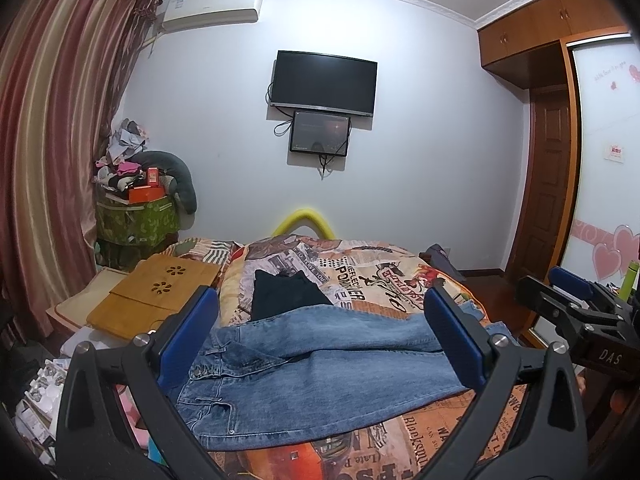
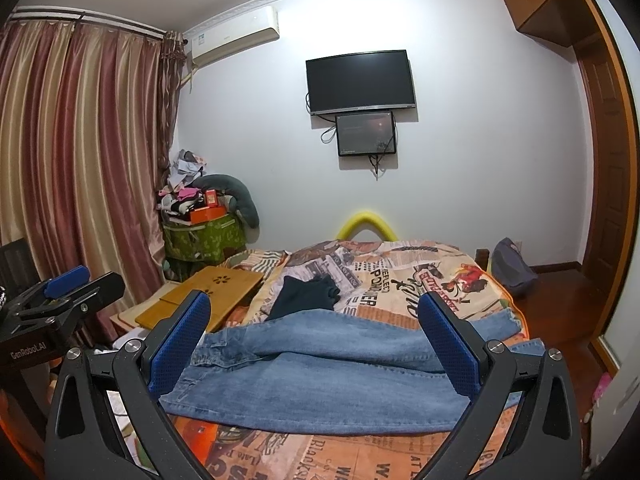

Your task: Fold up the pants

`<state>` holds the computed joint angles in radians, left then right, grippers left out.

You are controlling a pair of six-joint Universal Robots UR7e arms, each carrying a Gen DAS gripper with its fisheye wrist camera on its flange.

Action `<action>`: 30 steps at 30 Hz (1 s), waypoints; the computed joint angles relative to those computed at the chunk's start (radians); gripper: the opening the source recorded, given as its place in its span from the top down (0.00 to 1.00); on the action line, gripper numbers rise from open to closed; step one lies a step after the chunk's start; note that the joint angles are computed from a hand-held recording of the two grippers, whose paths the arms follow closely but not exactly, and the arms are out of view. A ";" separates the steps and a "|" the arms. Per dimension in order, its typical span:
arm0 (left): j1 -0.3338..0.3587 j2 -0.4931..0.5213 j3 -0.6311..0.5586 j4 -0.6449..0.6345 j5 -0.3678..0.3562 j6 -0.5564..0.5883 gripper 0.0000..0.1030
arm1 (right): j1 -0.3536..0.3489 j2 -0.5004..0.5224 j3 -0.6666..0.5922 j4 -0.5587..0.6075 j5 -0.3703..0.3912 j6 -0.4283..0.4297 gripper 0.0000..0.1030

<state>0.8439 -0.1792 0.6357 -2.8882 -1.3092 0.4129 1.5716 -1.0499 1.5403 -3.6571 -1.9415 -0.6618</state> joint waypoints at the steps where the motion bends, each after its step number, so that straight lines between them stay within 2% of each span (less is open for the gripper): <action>1: -0.001 0.002 -0.002 0.000 0.000 0.001 0.00 | 0.001 0.001 -0.002 0.000 -0.001 -0.001 0.00; 30: -0.007 0.001 -0.001 -0.003 -0.002 0.000 0.00 | 0.004 -0.003 0.003 -0.018 -0.002 -0.008 0.00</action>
<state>0.8368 -0.1784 0.6343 -2.8911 -1.3114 0.4133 1.5755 -1.0531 1.5430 -3.6747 -1.9437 -0.6696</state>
